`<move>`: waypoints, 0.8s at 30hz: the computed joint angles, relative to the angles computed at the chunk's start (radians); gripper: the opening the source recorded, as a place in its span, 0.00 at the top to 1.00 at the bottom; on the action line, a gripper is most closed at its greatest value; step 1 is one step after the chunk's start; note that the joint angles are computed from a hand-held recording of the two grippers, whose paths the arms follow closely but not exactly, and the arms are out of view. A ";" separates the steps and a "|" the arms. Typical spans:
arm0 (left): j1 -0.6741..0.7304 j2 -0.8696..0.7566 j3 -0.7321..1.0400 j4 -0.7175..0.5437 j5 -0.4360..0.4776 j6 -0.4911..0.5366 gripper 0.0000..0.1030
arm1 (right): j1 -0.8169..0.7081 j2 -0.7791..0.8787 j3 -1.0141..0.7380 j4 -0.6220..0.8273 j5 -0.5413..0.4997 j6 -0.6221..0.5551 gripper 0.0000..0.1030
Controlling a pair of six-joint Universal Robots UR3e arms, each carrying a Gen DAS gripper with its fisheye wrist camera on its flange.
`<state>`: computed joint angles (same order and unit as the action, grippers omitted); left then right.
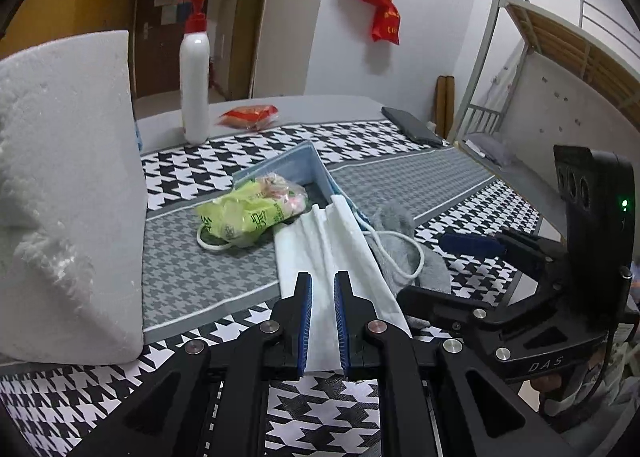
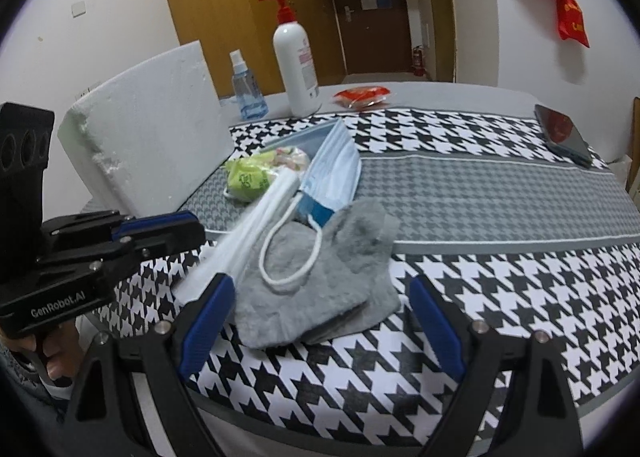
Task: Organize soft objects
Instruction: 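Hold the white mask with the left tool while the right tool grasps the grey sock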
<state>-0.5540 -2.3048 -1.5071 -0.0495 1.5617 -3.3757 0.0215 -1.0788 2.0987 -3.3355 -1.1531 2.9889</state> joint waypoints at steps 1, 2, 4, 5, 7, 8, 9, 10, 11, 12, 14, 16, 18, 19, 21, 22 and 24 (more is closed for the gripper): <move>0.000 0.000 -0.001 -0.001 -0.004 0.001 0.88 | 0.005 0.001 -0.006 0.005 -0.006 -0.001 0.12; 0.001 -0.001 0.002 -0.002 -0.006 0.000 0.87 | 0.008 0.002 -0.010 0.007 -0.011 -0.005 0.17; 0.001 -0.003 0.010 -0.012 -0.005 -0.005 0.78 | 0.018 0.002 -0.026 0.035 -0.029 -0.016 0.24; 0.001 -0.006 0.019 -0.026 -0.001 -0.007 0.72 | 0.021 0.005 -0.033 0.047 -0.037 -0.018 0.30; -0.001 -0.009 0.026 -0.032 0.008 -0.015 0.53 | 0.019 0.011 -0.045 0.069 -0.052 -0.016 0.35; -0.003 -0.011 0.026 -0.026 0.014 -0.017 0.47 | 0.016 0.010 -0.043 0.065 -0.052 -0.018 0.37; -0.004 -0.012 0.029 -0.028 0.018 -0.016 0.46 | 0.012 0.006 -0.041 0.071 -0.046 -0.023 0.38; -0.006 -0.017 0.041 -0.041 0.022 -0.016 0.43 | 0.010 0.004 -0.040 0.074 -0.045 -0.027 0.41; -0.007 -0.022 0.054 -0.055 0.024 -0.015 0.40 | 0.010 0.002 -0.040 0.076 -0.047 -0.031 0.45; -0.011 -0.030 0.070 -0.072 0.029 -0.015 0.35 | 0.011 0.002 -0.038 0.075 -0.050 -0.036 0.48; -0.017 -0.043 0.097 -0.098 0.037 -0.012 0.32 | 0.018 -0.001 -0.034 0.073 -0.056 -0.051 0.60; -0.022 -0.054 0.121 -0.120 0.038 -0.008 0.30 | 0.018 -0.017 -0.019 0.079 -0.059 -0.063 0.67; -0.028 -0.068 0.150 -0.147 0.049 -0.011 0.28 | 0.007 -0.038 0.005 0.080 -0.050 -0.071 0.69; -0.028 -0.074 0.162 -0.159 0.051 -0.013 0.28 | 0.001 -0.050 0.020 0.077 -0.052 -0.072 0.70; -0.029 -0.086 0.182 -0.176 0.056 -0.020 0.28 | -0.015 -0.075 0.054 0.063 -0.064 -0.066 0.71; -0.030 -0.091 0.192 -0.186 0.060 -0.024 0.28 | -0.023 -0.081 0.063 0.058 -0.064 -0.062 0.71; -0.033 -0.099 0.208 -0.203 0.071 -0.029 0.28 | -0.043 -0.096 0.091 0.043 -0.066 -0.058 0.71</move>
<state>-0.5874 -2.4037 -1.2990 -0.2523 1.6332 -3.4048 -0.0213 -1.1747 2.1901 -3.2927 -1.2186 2.9311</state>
